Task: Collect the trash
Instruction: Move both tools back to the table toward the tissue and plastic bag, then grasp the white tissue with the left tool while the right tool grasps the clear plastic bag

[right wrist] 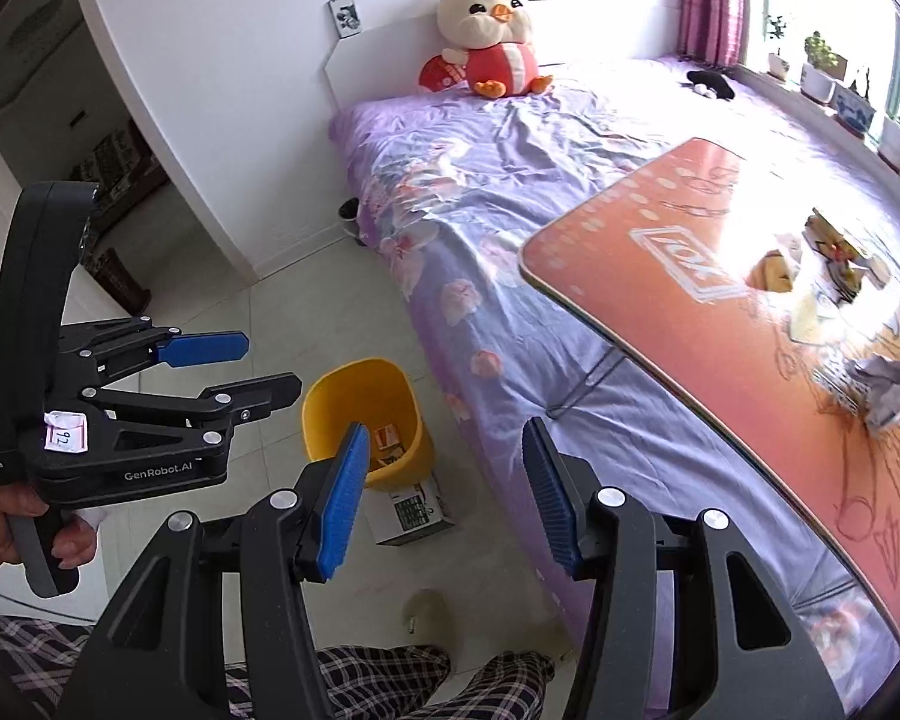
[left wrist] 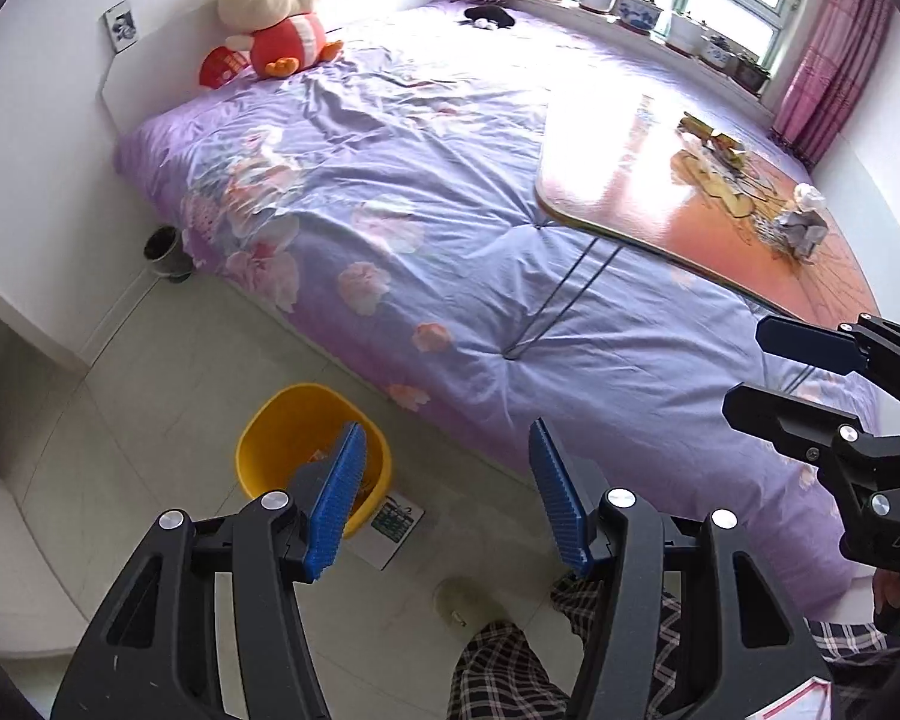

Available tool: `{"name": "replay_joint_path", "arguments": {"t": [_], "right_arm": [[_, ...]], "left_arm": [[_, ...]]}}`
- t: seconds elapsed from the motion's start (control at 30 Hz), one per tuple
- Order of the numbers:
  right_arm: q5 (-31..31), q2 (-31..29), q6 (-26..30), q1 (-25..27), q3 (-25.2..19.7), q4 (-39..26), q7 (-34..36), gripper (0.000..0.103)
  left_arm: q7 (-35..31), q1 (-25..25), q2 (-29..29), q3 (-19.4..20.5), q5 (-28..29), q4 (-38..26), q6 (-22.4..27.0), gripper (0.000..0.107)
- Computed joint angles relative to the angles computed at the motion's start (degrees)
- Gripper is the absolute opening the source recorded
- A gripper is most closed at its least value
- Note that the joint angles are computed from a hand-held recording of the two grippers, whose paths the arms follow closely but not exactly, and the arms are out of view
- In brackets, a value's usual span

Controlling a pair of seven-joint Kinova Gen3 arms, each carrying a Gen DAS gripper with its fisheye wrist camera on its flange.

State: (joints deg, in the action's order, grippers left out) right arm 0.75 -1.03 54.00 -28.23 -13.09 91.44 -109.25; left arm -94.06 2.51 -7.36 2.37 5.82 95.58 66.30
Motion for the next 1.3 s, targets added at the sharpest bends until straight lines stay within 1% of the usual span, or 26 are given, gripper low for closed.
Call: {"name": "replay_joint_path", "arguments": {"t": [0.13,0.3,0.47,0.63,0.67,0.7,0.77,0.8,0.83,0.87,0.97,1.07,1.13,1.2,1.3], "right_arm": [[3.0,-3.2,0.2,1.2,0.1,2.5,-4.9,0.054],[5.7,-7.5,1.2,4.6,0.3,5.5,-9.2,0.054],[6.1,-10.6,1.9,9.1,2.3,7.6,-9.2,0.054],[4.3,-11.6,1.2,13.9,6.8,8.8,-4.4,0.054],[3.7,-11.4,0.8,14.9,7.8,8.8,-3.0,0.054],[3.1,-11.3,0.5,15.8,8.9,8.9,-1.5,0.055],[2.4,-10.5,-0.1,17.7,10.5,8.5,1.1,0.059],[1.9,-10.0,-0.6,18.7,11.5,8.3,2.7,0.061],[1.4,-9.8,-1.0,19.7,12.3,8.1,4.1,0.066],[1.3,-9.1,-1.4,20.7,12.8,7.8,4.9,0.07],[-0.2,-7.0,-3.0,23.3,14.8,7.0,8.8,0.074],[-0.9,-3.9,-4.6,25.9,16.0,5.5,11.4,0.083],[-1.2,-1.8,-5.5,27.4,16.4,4.4,12.5,0.087],[-2.2,0.5,-5.8,28.8,16.8,3.1,14.2,0.088],[-3.3,4.2,-5.3,30.7,17.1,0.6,16.3,0.089]], "left_arm": [[-2.4,1.7,1.2,1.1,1.7,-1.7,0.2,0.056],[-3.4,4.0,3.9,2.9,2.3,-4.7,0.0,0.056],[-1.6,7.0,7.6,5.1,1.1,-8.5,-0.8,0.056],[1.8,10.7,12.7,6.5,-1.8,-14.2,-1.0,0.058],[2.9,11.6,14.0,6.6,-2.7,-15.5,-1.0,0.061],[4.0,12.5,15.2,6.7,-3.6,-16.9,-1.0,0.061],[6.3,14.4,17.7,6.8,-5.1,-19.9,-0.4,0.062],[7.4,15.2,18.9,6.7,-5.8,-21.4,-0.3,0.065],[8.8,16.3,20.2,6.6,-6.8,-22.9,-0.2,0.07],[10.2,17.3,21.2,6.3,-7.8,-24.1,-0.5,0.076],[12.8,19.4,25.1,5.8,-9.3,-28.8,0.5,0.077],[15.3,21.8,29.1,4.7,-11.5,-33.7,1.8,0.082],[16.9,23.2,31.4,4.0,-12.6,-36.5,2.6,0.086],[18.0,24.0,33.7,3.3,-13.2,-39.5,3.8,0.088],[19.0,24.8,37.3,2.5,-13.6,-44.3,6.5,0.089]]}}
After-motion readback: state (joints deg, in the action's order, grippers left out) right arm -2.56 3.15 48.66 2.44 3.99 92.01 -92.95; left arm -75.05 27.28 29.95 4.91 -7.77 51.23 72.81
